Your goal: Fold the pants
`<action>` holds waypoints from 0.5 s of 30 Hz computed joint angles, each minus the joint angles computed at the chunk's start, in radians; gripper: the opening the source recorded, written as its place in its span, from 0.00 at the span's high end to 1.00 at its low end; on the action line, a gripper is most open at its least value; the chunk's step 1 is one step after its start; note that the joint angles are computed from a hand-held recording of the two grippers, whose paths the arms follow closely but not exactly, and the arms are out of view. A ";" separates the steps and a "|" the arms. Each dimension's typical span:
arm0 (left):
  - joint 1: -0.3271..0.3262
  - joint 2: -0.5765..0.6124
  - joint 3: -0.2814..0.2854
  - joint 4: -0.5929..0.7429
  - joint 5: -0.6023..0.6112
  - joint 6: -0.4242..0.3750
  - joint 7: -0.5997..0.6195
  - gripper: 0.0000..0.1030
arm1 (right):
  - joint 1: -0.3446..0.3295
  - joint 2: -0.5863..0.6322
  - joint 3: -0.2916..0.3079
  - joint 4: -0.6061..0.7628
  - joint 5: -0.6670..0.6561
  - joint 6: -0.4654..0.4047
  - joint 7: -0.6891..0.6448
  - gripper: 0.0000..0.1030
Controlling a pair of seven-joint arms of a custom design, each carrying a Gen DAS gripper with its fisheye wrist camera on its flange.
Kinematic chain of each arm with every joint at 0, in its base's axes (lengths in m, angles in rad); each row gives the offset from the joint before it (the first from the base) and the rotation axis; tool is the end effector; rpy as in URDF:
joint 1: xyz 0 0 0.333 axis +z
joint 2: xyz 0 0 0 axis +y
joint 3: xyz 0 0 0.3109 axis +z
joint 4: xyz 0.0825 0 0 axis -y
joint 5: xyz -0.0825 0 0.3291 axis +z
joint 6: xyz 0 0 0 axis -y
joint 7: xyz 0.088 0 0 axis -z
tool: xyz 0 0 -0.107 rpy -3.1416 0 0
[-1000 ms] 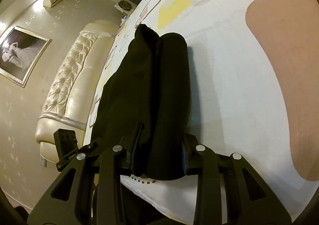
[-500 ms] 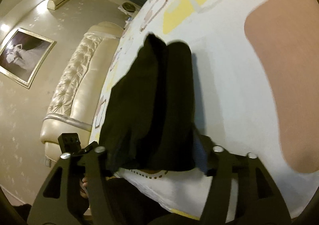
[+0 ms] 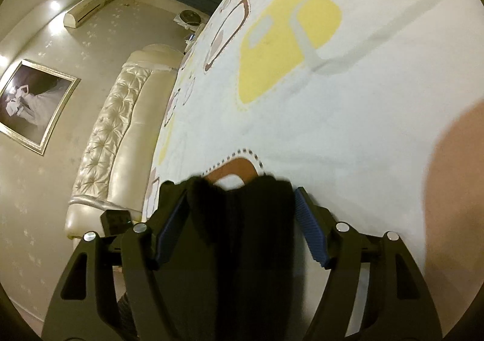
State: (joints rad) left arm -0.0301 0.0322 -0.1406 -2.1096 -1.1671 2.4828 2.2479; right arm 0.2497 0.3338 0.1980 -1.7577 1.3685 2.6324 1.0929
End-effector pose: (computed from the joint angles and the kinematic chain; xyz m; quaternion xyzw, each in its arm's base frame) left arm 0.5243 -0.0860 0.4593 0.6389 -0.6367 0.4233 0.0857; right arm 0.5808 0.2366 0.4460 -0.5459 0.6660 0.1847 0.4736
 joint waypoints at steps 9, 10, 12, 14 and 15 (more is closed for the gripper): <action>0.001 0.054 -0.023 0.047 0.114 0.041 -0.013 0.47 | -0.023 0.086 0.003 0.100 -0.130 -0.094 0.063 0.61; -0.002 0.052 -0.027 0.047 0.142 0.047 -0.013 0.52 | -0.025 0.085 0.008 0.096 -0.128 -0.088 0.057 0.63; -0.007 0.048 -0.033 0.043 0.178 0.063 -0.037 0.62 | -0.029 0.083 0.015 0.093 -0.118 -0.081 0.047 0.64; -0.013 0.040 -0.038 0.037 0.199 0.088 -0.048 0.69 | -0.034 0.073 0.022 0.076 -0.099 -0.074 0.023 0.67; -0.016 0.036 -0.039 0.032 0.211 0.101 -0.053 0.72 | -0.032 0.069 0.022 0.075 -0.095 -0.069 0.018 0.67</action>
